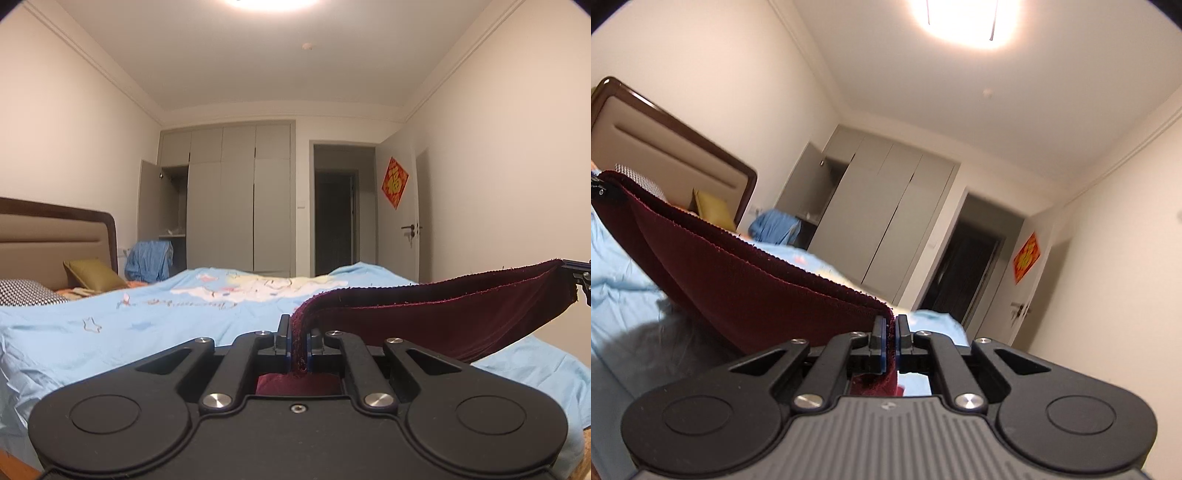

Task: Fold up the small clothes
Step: 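Lift the hem with both grippers and fold it over toward the collar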

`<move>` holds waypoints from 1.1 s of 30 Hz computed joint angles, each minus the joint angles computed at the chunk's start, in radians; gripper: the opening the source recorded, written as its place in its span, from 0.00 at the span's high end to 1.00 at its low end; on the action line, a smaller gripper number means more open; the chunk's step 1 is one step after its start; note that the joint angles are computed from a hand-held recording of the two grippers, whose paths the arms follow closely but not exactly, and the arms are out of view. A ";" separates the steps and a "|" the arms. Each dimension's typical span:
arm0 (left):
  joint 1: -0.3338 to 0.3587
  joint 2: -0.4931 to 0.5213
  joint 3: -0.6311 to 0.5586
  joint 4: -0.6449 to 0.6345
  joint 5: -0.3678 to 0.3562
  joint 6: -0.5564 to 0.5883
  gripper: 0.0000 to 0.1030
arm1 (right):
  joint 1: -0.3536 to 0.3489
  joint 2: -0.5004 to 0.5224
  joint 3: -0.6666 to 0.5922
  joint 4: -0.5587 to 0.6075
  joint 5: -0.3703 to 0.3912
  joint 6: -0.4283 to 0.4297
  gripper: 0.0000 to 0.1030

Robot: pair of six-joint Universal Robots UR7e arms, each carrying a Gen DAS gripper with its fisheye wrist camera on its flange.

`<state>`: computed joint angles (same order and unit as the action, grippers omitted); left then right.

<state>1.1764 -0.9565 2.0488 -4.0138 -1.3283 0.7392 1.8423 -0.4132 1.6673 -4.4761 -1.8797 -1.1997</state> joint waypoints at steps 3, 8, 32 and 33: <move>-0.013 -0.035 0.032 -0.016 -0.009 -0.008 0.94 | 0.018 -0.004 0.016 -0.036 0.001 0.002 0.96; -0.026 -0.107 0.064 0.021 -0.028 -0.051 0.94 | 0.055 -0.014 0.045 -0.097 0.000 -0.019 0.96; 0.057 0.142 -0.605 0.684 0.095 0.041 0.93 | -0.054 0.094 -0.511 0.555 -0.015 -0.075 0.95; 0.063 0.167 -0.649 0.714 0.106 0.045 0.93 | -0.058 0.113 -0.560 0.599 -0.023 -0.078 0.95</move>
